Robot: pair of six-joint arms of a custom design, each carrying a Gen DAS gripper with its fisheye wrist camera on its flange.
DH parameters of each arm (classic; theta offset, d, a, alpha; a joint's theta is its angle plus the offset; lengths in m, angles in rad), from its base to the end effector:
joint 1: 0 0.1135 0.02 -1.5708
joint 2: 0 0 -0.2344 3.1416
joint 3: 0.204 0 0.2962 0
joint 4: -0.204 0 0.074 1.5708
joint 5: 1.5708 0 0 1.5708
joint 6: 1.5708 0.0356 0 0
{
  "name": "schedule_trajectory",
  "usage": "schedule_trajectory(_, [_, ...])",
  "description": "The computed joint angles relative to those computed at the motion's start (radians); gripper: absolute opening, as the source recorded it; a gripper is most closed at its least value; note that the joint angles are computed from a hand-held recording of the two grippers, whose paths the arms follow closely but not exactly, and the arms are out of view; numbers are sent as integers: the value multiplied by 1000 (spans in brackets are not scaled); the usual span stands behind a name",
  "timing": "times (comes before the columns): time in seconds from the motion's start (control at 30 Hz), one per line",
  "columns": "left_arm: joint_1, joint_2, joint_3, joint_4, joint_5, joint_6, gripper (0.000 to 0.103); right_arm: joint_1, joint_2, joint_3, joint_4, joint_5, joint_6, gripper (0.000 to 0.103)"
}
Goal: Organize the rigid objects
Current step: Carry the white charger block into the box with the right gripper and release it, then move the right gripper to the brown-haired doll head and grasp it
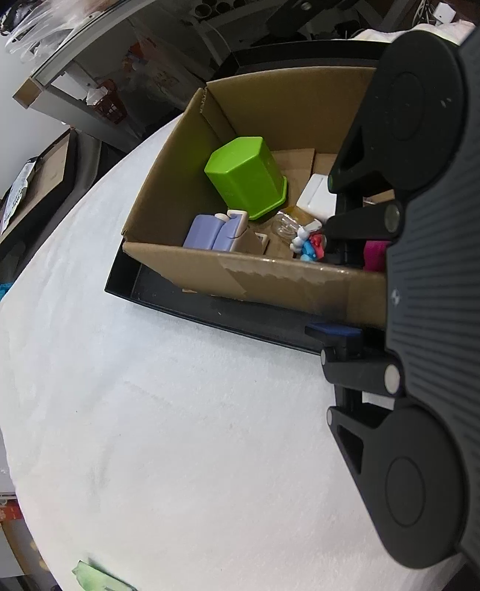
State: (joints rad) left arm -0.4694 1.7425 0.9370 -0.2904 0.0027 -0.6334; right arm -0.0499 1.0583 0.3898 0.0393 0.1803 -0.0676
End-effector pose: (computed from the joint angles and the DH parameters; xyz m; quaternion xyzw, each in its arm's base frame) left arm 0.3160 -0.1604 0.0794 -0.0793 0.9687 -0.1244 0.1997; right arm 0.2574 -0.0192 0.1209 0.0330 0.8879 -0.1066 0.4463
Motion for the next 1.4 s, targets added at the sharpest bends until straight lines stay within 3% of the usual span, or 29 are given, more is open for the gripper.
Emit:
schedule_trajectory(0.23, [-17,-20,-13,-1,-43,15,27,-131,-44,-18,-36,-89,-33,86])
schedule_trajectory(0.43, [-59,-30,-4,-24,-129,17,27,-213,-13,-4,-22,-195,-69,95])
schedule_trajectory(0.8, [-96,-5,65,-123,-222,56,32,-288,256,58,150,-269,-32,102])
schedule_trajectory(1.23, [-139,61,206,-272,-302,17,33,-355,460,169,187,-372,1,102])
schedule_trajectory(1.4, [-156,113,279,-328,-349,8,33,-374,532,223,159,-417,-1,96])
